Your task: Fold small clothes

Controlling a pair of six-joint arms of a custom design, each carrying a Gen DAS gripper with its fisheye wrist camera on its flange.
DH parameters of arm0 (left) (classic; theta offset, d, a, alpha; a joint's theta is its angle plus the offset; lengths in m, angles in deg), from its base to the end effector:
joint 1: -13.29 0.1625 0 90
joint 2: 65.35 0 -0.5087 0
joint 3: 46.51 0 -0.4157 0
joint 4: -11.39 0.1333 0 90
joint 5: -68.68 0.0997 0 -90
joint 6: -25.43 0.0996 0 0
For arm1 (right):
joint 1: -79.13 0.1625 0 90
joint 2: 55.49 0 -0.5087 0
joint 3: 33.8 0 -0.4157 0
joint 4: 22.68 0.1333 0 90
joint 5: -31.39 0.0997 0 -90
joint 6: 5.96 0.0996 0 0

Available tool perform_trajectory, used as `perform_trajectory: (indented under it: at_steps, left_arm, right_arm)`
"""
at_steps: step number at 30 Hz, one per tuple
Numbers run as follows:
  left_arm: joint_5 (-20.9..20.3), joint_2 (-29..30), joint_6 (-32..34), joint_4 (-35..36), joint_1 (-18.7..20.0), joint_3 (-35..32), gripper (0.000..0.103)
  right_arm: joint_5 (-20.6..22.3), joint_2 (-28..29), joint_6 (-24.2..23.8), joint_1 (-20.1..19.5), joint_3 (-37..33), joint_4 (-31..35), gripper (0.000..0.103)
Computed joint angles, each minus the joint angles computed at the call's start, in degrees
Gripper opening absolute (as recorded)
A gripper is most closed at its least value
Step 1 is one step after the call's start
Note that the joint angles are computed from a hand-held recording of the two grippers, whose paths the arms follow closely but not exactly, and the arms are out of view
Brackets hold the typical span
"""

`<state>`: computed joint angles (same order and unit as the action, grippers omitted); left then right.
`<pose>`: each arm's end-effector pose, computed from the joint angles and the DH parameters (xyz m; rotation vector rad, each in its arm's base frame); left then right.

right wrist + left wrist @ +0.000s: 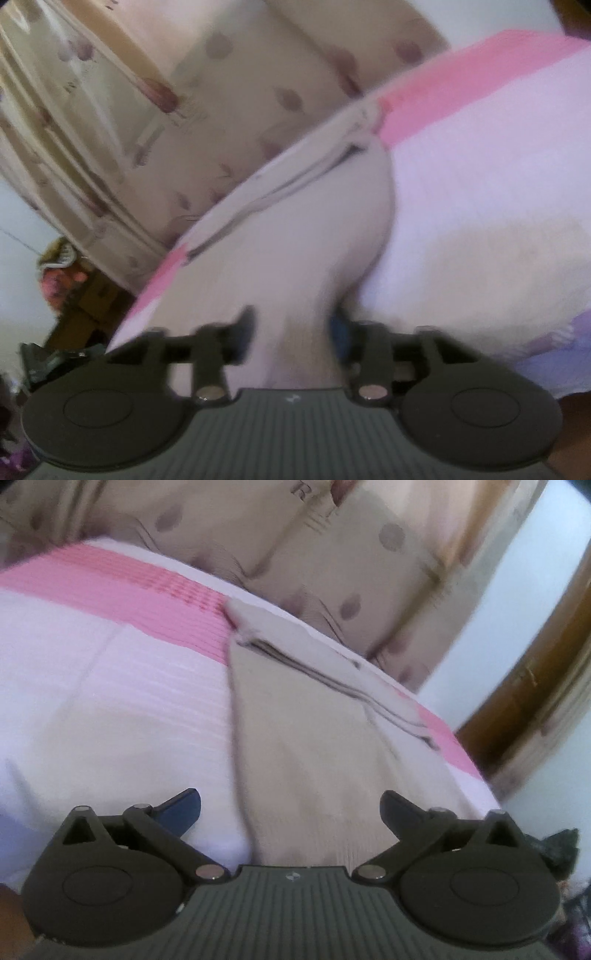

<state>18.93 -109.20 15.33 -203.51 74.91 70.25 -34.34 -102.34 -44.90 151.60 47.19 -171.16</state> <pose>-0.1162 -0.6309 0.1493 -0.0425 2.4539 -1.4041 -0.0809 -0.8346 0.2587 -0.6598 2.7783 -0.8321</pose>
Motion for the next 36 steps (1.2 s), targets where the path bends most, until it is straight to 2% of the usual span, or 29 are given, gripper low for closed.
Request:
perform_trajectory:
  at_steps: [2,4,7,9,10,11,12,13,14,15,16,17,20,23,25,26,27,28,30,31,32,34,36]
  left_arm:
    - [-0.8,-1.5,-2.3,4.5,0.3,0.7,0.102]
    - [-2.0,-1.6,-3.6,4.2,0.8,1.5,0.100]
    - [-3.2,-1.5,-3.1,8.0,1.6,0.5,0.092]
    - [-7.2,-1.8,-4.4,11.9,2.8,-0.1,0.070]
    - [-9.5,-1.8,-5.7,15.4,3.7,-1.0,0.032]
    - [-11.1,-1.2,-6.9,17.0,4.6,-1.8,0.016]
    - [-11.4,-0.7,-7.9,16.1,5.0,-2.0,0.016]
    - [-11.7,0.0,-7.4,13.0,4.9,-1.6,0.008]
    - [-12.6,0.1,-6.6,11.9,4.8,-1.5,0.002]
    - [-12.8,0.4,-4.9,9.4,4.1,-0.9,0.002]
    - [-12.5,0.6,-3.4,7.4,3.4,-0.4,0.002]
    - [-12.0,0.6,-2.6,6.1,2.7,-0.1,0.002]
    - [-10.2,1.1,0.1,1.9,1.2,-0.3,0.000]
    - [-10.4,1.1,0.7,0.4,1.0,-1.4,0.000]
    - [-11.2,0.4,0.0,3.3,1.3,-1.6,0.000]
    - [-10.7,0.3,-0.7,3.6,1.2,-1.4,0.001]
    - [-11.9,0.4,-0.9,4.6,1.8,-1.9,0.001]
    - [-13.3,0.1,-1.5,5.7,2.3,-1.7,0.009]
    - [-12.9,0.3,-2.6,4.1,2.6,-1.1,0.043]
    - [-12.8,0.6,-3.3,2.6,2.9,-1.0,0.078]
    - [-13.0,0.9,-4.0,0.6,3.2,-0.9,0.097]
    - [-14.8,1.2,-5.1,-3.5,3.9,-0.5,0.099]
    - [-16.7,0.6,-5.8,-2.6,4.6,-0.9,0.099]
  right_arm:
    - [1.3,-0.1,-0.6,0.0,0.2,0.4,0.076]
    - [0.4,-0.1,-1.7,0.4,0.4,0.0,0.076]
    - [0.1,0.3,-1.1,0.7,-0.6,1.1,0.076]
    - [-0.7,0.3,-1.3,0.9,-0.7,1.4,0.076]
    - [-1.2,0.2,-1.4,1.1,-0.6,1.2,0.076]
    - [-1.5,0.1,-1.6,1.2,-0.3,0.8,0.076]
    - [-1.6,0.1,-1.9,1.2,-0.1,0.5,0.074]
    - [-2.0,0.1,-2.3,1.3,0.3,-0.3,0.072]
    - [-2.9,0.0,-2.9,1.5,0.7,-1.1,0.058]
    - [-4.1,-0.1,-3.3,1.7,0.9,-1.8,0.027]
    - [-5.7,0.0,-2.4,2.0,0.6,-1.6,0.015]
    - [-6.2,0.2,-0.9,1.9,0.4,-1.6,0.013]
    - [-4.0,0.1,0.7,1.5,0.5,-0.7,0.013]
    - [1.1,0.3,4.6,0.8,0.0,0.5,0.013]
    - [3.4,0.2,6.3,0.6,0.1,0.4,0.013]
    - [3.5,0.1,6.3,0.7,0.0,0.4,0.013]
    - [2.2,0.0,5.4,1.0,0.2,-0.3,0.013]
    - [1.0,0.0,4.9,1.1,0.1,-0.5,0.013]
    - [1.0,0.3,5.3,0.8,-0.7,0.9,0.015]
    - [0.4,0.4,5.4,0.7,-0.8,0.9,0.016]
    - [-0.1,0.4,5.3,0.7,-1.0,1.4,0.016]
    - [0.7,0.5,5.9,0.5,-1.2,2.1,0.017]
    - [0.6,0.7,5.8,0.6,-1.3,2.1,0.025]
